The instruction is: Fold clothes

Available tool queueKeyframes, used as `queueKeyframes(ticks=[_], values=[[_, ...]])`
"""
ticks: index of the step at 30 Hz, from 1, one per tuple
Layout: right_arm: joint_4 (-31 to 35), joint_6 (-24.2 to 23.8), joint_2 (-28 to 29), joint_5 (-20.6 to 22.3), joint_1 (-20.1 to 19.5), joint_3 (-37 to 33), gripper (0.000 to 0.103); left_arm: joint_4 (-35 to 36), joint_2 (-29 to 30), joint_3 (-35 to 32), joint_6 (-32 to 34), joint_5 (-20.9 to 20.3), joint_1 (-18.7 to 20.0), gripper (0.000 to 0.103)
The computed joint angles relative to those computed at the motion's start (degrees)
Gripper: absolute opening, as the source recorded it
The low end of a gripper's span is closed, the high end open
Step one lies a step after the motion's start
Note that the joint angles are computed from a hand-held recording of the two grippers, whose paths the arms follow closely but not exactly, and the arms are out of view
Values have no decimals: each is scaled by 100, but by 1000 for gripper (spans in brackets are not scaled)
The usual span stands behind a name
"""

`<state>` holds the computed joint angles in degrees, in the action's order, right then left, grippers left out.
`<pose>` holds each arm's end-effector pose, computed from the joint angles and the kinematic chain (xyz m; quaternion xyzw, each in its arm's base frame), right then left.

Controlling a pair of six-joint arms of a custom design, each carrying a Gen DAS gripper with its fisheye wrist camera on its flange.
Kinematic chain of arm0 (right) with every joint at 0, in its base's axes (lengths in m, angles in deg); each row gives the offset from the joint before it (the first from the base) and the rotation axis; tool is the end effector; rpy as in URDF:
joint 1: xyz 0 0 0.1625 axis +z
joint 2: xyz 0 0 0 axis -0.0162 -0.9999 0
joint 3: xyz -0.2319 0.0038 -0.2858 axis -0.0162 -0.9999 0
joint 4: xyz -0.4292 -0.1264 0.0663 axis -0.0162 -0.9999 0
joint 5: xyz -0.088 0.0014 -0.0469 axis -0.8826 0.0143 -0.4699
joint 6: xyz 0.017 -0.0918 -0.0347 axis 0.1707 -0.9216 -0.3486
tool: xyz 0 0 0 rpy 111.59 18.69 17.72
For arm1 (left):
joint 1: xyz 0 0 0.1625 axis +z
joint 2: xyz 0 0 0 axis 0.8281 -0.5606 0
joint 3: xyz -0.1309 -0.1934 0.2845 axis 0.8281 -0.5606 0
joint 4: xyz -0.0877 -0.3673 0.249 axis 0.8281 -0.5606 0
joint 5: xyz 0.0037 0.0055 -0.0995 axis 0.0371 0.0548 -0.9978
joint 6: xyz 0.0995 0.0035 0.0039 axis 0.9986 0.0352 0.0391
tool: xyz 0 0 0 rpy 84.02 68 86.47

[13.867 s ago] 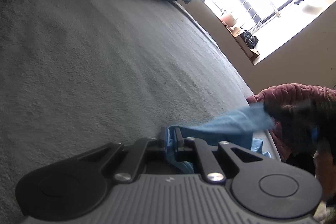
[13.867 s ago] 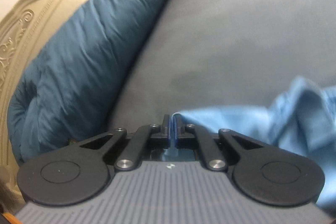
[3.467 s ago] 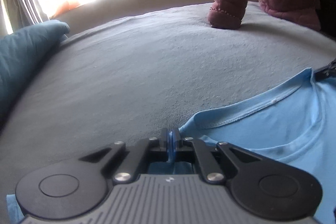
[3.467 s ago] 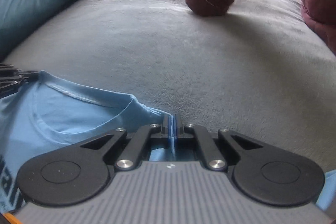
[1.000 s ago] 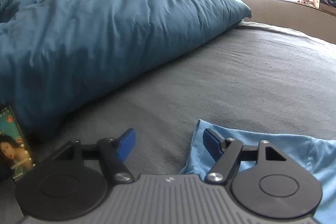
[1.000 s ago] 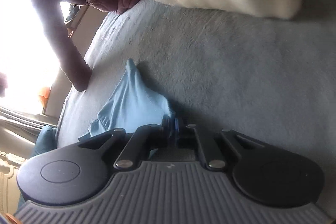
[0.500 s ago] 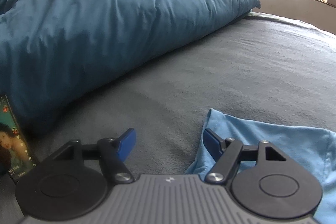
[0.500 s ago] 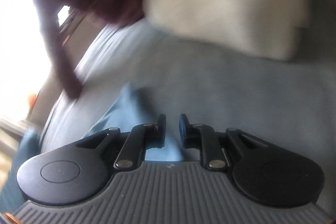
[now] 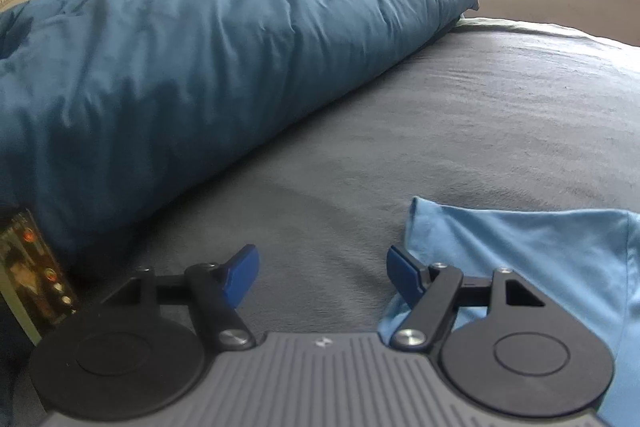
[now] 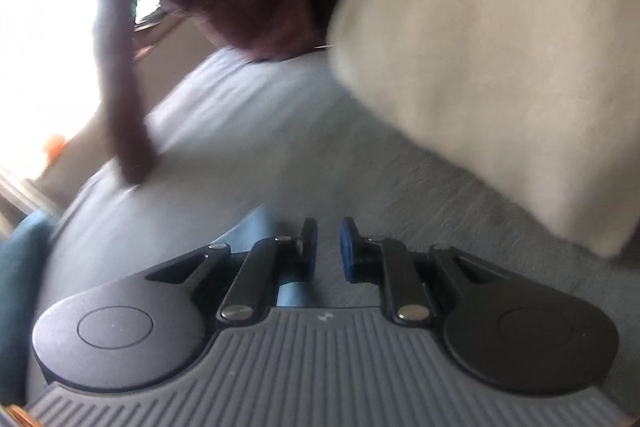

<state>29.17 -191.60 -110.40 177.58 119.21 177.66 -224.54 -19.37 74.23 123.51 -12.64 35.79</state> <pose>0.2243 -0.3249 0.0046 -0.2482 -0.7490 0.5706 0.2277 0.2174 -0.6239 0.4412 0.1203 0.7598 -0.3868 0.5085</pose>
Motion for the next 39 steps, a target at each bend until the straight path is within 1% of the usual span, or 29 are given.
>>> queueKeyframes(ticks=[2, 4, 5, 6, 7, 8, 9, 10, 11, 13, 15, 16, 18, 19, 20, 21, 22, 23, 24, 26, 28, 30, 31, 32, 34, 36, 37, 39], values=[[516, 30, -72, -556, 225, -44, 13, 189, -170, 32, 178, -81, -32, 72], [1060, 14, -111, -1122, 462, -134, 13, 564, -505, 137, 309, -227, -126, 72], [1441, 51, -102, -1394, 544, -263, 13, 868, -761, 236, 371, -349, -186, 72], [1936, 257, 15, -1608, 666, -462, 13, 1196, -1015, 323, 419, -468, -244, 72], [2370, 566, 126, -1850, 752, -600, 13, 1605, -1299, 443, 382, -580, -286, 74], [2744, 827, 228, -2109, 829, -722, 16, 2024, -1571, 539, 348, -692, -328, 76], [2877, 1116, 359, -2193, 906, -749, 18, 2457, -1835, 617, 304, -806, -367, 76], [2986, 1388, 487, -2284, 980, -771, 24, 2929, -2101, 720, 165, -925, -370, 76], [2948, 1519, 586, -2352, 965, -724, 26, 3369, -2353, 836, -5, -1051, -350, 76], [3014, 1934, 981, -2306, 980, -835, 27, 4146, -2782, 1105, -319, -1323, -232, 76], [2904, 2097, 1303, -2351, 968, -910, 27, 4837, -3163, 1373, -540, -1599, -77, 76], [2846, 1994, 1371, -2489, 871, -925, 27, 5016, -3320, 1519, -558, -1658, -9, 75], [3037, 2111, 1602, -2469, 896, -1105, 26, 5428, -3653, 1790, -511, -1756, 96, 72], [3135, 2172, 1717, -2460, 908, -1196, 17, 5657, -3827, 1915, -457, -1793, 137, 72], [3175, 2335, 1783, -2406, 929, -1219, 6, 5857, -3987, 2029, -385, -1832, 182, 72], [3145, 2486, 1740, -2370, 958, -1164, 4, 5874, -4083, 2097, -228, -1884, 242, 72], [3043, 2625, 1734, -2235, 1036, -1105, 2, 5892, -4178, 2162, -69, -1937, 304, 72], [2950, 2767, 1734, -2096, 1116, -1052, 2, 5911, -4271, 2225, 91, -1992, 368, 72], [3046, 2943, 1775, -1852, 1224, -1072, 2, 5919, -4359, 2290, 245, -2034, 431, 72], [3002, 3163, 1834, -1706, 1216, -1000, 1, 5804, -4390, 2377, 387, -1953, 545, 72], [2892, 3415, 1848, -1678, 1240, -913, 1, 5871, -4256, 2283, 308, -1802, 613, 71], [2714, 3441, 1865, -1530, 1353, -909, 2, 6038, -4085, 2135, 189, -1606, 660, 70], [2604, 3403, 1824, -1534, 1373, -869, 5, 6118, -4008, 2066, 136, -1529, 687, 68], [2509, 3373, 1787, -1538, 1395, -835, 5, 6159, -3999, 2042, 148, -1580, 741, 67], [2808, 3581, 1827, -1559, 1377, -916, 8, 6239, -4026, 2026, 187, -1650, 811, 65], [2885, 3853, 1788, -1659, 1418, -862, 11, 6342, -4087, 2027, 232, -1683, 850, 57], [2880, 3994, 1755, -1732, 1457, -806, 11, 6549, -4117, 1976, 204, -1608, 837, 53], [3169, 4477, 1802, -1909, 1628, -828, 14, 6944, -4165, 1873, 153, -1464, 815, 52]])
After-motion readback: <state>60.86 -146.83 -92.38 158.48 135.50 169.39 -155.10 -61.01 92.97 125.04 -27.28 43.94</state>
